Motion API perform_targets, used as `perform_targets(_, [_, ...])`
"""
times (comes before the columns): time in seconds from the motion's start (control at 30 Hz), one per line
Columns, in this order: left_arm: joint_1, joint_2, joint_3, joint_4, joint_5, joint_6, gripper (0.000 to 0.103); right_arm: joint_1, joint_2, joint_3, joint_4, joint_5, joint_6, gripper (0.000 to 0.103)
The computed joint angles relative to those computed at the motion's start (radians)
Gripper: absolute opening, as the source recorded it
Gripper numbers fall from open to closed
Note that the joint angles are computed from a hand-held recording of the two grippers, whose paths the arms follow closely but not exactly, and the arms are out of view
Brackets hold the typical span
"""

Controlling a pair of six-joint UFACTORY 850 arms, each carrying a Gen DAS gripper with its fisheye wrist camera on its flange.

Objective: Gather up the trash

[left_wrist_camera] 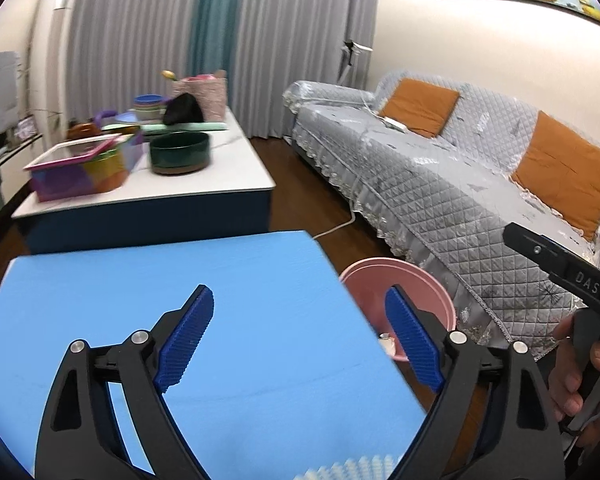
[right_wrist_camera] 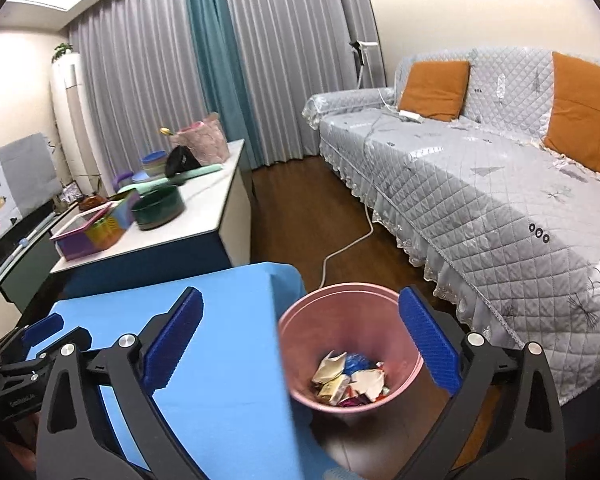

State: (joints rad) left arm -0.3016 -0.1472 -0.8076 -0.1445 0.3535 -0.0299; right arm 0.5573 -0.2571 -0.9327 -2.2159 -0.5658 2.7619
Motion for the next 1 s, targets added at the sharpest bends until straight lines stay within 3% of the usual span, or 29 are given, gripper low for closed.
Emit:
perform_targets(0.1, [0.005, 0.06, 0.07, -0.083, 0.023, 0.063, 0.095, 0.06, 0.017, 0.024, 0.055, -0.038, -0.04, 0.098])
perform_targets(0.3, [0.004, 0.166, 0.207, -0.319, 0.06, 0.23, 0.095, 0.158, 0.012, 0.039, 0.155, -0.101, -0.128, 0.098])
perform_targets(0.53, [-0.003, 0.226, 0.315, -0.449, 0.09, 0.277, 0.095, 0.234, -0.02, 0.056, 0.234, -0.149, -0.191, 0.098])
perform_targets(1.0, [-0.001, 0.188, 0.31, -0.536, 0.108, 0.331, 0.095, 0.24, -0.075, 0.028, 0.237, -0.123, -0.211, 0.098])
